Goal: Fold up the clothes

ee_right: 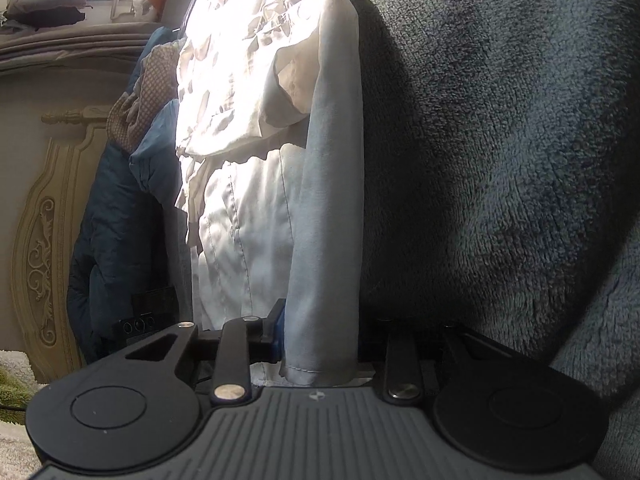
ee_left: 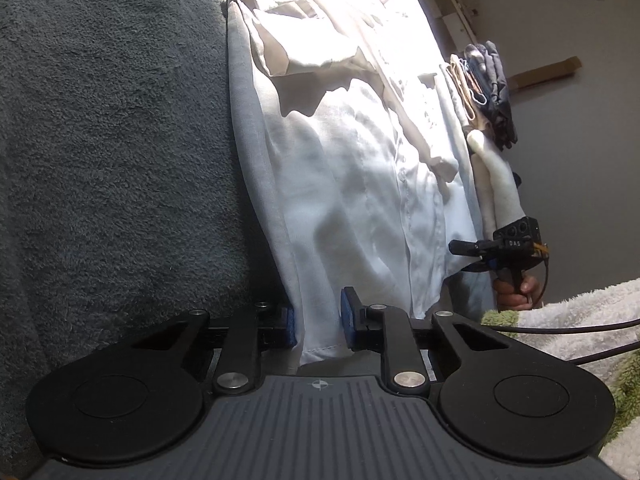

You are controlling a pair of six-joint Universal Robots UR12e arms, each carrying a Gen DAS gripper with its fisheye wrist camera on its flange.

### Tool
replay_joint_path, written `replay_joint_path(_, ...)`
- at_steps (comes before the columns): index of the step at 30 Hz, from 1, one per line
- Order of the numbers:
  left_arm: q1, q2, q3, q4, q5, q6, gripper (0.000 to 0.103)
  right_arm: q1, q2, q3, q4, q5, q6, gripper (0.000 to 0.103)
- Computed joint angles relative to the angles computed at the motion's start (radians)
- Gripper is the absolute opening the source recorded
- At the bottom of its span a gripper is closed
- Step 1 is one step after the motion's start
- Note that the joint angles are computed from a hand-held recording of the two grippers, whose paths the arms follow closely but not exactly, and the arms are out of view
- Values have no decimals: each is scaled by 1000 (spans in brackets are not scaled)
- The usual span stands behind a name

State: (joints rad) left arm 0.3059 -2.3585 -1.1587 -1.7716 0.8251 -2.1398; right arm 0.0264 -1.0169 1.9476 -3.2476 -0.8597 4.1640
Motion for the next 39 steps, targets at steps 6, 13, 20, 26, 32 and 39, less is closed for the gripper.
replay_joint_path(6, 4, 8, -16, 2, -48, 22, 2, 15, -6, 2, -15, -45, -26, 8)
replay_joint_path(13, 15, 19, -9, -50, -156, 75, 1, 22, 1, -3, -153, -54, -9, 4)
replay_joint_path(20, 11, 14, 17, -63, -304, 98, 0, 16, 8, -47, -214, -72, -19, 4)
replay_joint_path(26, -10, -16, 83, -92, -401, 132, 0, 4, 30, -128, -194, -66, -73, 4)
replay_joint_path(32, -31, -60, 168, -86, -495, 119, 0, -9, 62, -227, -152, -49, -139, 4)
replay_joint_path(39, -61, -149, 317, -3, -594, 23, 0, -30, 131, -384, -77, -22, -208, 4)
